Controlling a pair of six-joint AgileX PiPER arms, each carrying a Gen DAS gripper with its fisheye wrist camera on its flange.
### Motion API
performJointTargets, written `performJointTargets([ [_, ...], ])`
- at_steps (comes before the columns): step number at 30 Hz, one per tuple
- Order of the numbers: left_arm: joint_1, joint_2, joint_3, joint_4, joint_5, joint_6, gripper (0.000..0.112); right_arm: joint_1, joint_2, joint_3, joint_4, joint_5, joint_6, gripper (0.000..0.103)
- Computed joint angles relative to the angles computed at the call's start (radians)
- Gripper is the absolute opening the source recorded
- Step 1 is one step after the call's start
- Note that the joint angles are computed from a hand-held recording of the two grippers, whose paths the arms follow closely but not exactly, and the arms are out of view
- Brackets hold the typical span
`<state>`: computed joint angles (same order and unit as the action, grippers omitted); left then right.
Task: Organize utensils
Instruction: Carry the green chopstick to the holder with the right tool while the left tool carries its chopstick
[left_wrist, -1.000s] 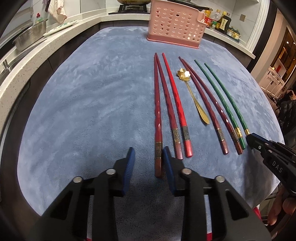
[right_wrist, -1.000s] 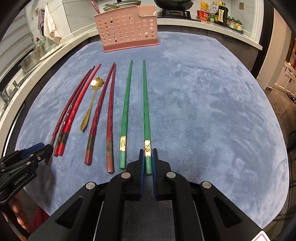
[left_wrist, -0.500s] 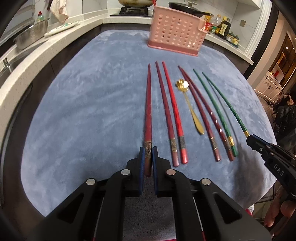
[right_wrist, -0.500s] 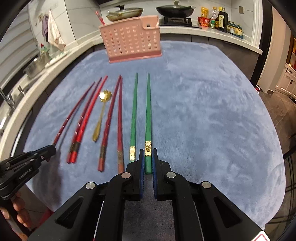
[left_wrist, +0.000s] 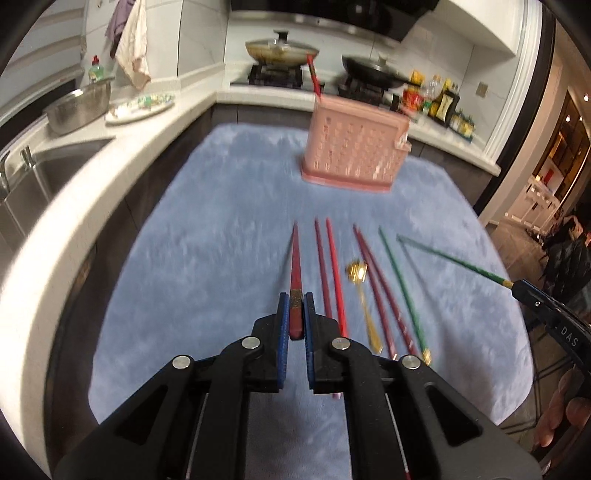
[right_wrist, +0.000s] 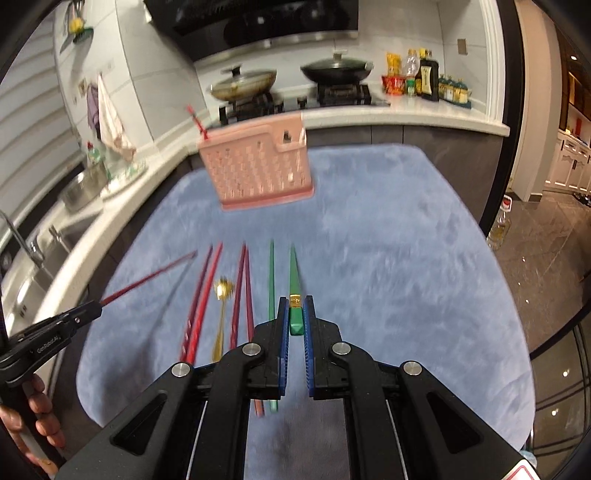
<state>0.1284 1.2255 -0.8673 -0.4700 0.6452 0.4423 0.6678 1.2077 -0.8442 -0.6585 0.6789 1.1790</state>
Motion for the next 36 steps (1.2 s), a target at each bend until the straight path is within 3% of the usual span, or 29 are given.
performJointTargets([
  [5, 0.009, 0.039, -0.134, -0.004, 0.03, -0.022, 0.007, -0.065, 0.002, -0.104, 0.015, 0.012, -0.103, 0.007],
  [11, 0.001, 0.123, -0.328, 0.015, 0.054, -0.067, 0.007, -0.172, 0.05, -0.232, 0.116, -0.034, -0.263, 0.007],
  [17, -0.027, 0.218, -0.523, 0.056, 0.07, -0.126, 0.007, -0.26, 0.119, -0.363, 0.241, -0.06, -0.417, 0.007],
  [24, -0.063, 0.339, -0.812, 0.067, 0.146, -0.176, 0.007, -0.357, 0.205, -0.549, 0.443, -0.089, -0.616, 0.007],
  [30, -0.111, 0.511, -1.176, 0.136, 0.197, -0.293, 0.007, -0.397, 0.377, -0.861, 0.515, -0.067, -0.712, 0.007],
  [34, -0.134, 0.674, -1.48, 0.189, 0.268, -0.375, 0.007, -0.411, 0.515, -1.103, 0.538, -0.015, -0.745, 0.007],
  [36, -0.147, 0.784, -1.68, 0.224, 0.341, -0.419, 0.007, -0.416, 0.581, -1.211, 0.547, 0.017, -0.753, 0.007],
])
